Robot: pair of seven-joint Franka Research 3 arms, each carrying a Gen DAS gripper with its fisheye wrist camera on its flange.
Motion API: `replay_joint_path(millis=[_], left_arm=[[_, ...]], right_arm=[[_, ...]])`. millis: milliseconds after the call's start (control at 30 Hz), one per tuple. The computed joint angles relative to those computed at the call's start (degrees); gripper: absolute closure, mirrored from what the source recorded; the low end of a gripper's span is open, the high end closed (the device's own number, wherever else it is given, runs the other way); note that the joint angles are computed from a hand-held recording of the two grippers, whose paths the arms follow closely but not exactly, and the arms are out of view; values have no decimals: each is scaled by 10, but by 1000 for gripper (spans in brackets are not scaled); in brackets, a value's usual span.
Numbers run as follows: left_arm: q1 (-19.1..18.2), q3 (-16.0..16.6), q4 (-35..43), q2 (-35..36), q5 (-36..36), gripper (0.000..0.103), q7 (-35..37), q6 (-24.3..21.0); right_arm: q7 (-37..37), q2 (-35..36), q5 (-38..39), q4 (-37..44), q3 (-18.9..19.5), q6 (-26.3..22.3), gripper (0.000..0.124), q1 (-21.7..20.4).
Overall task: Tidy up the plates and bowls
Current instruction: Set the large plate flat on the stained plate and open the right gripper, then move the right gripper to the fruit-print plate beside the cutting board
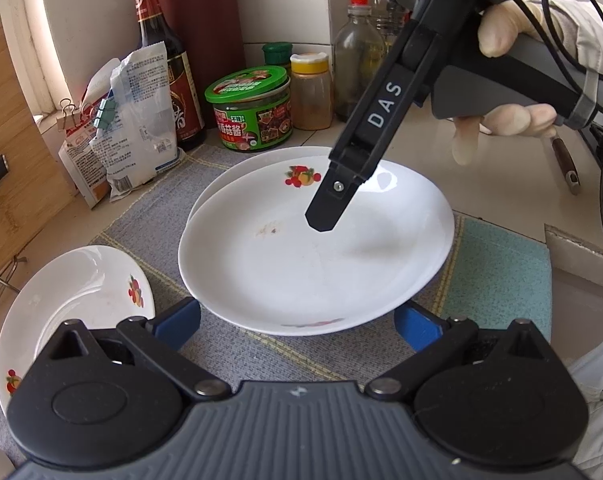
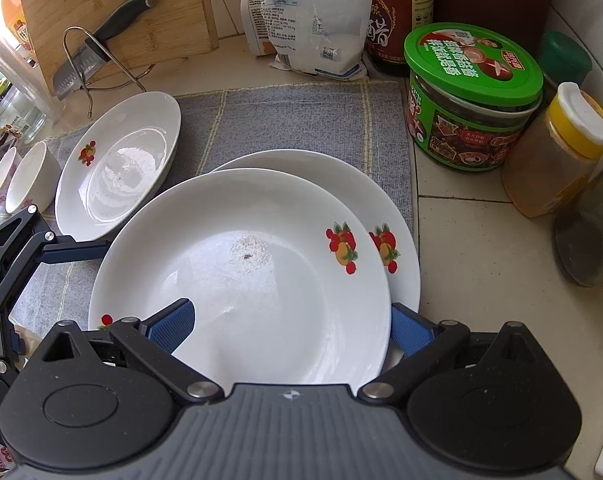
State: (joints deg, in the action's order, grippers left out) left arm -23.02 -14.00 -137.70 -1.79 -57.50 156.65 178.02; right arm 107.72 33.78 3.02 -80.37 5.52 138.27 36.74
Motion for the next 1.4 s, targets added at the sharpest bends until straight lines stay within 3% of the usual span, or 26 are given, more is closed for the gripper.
replay_joint_path(millis=[233,533,733,967,1067,1200,1400], left_arm=[[5,-4,3,4,-2,1,1,0],[19,-13,1,14,90,1,-87,7],[16,-12,0,8,49,1,-61,-5],[15,-11,5,13,53,1,-76,-7],[17,-16,16,16,9,1,-51,-13],[11,-23,10,7,-51,1,-16,14],[-31,3,-23,-33,-119,1,-4,65]], right_arm=[[20,-2,-20,1,-9,-6,21,10],[48,-10,-38,-6,-15,-7,21,16],[59,-21,-50,-23,-15,-1,21,17],[65,-30,-59,-33,-13,4,21,16],[41,-36,-38,-44,2,21,21,6],[14,-56,-27,-84,11,80,21,6],[12,-79,-42,-134,-1,167,21,29]])
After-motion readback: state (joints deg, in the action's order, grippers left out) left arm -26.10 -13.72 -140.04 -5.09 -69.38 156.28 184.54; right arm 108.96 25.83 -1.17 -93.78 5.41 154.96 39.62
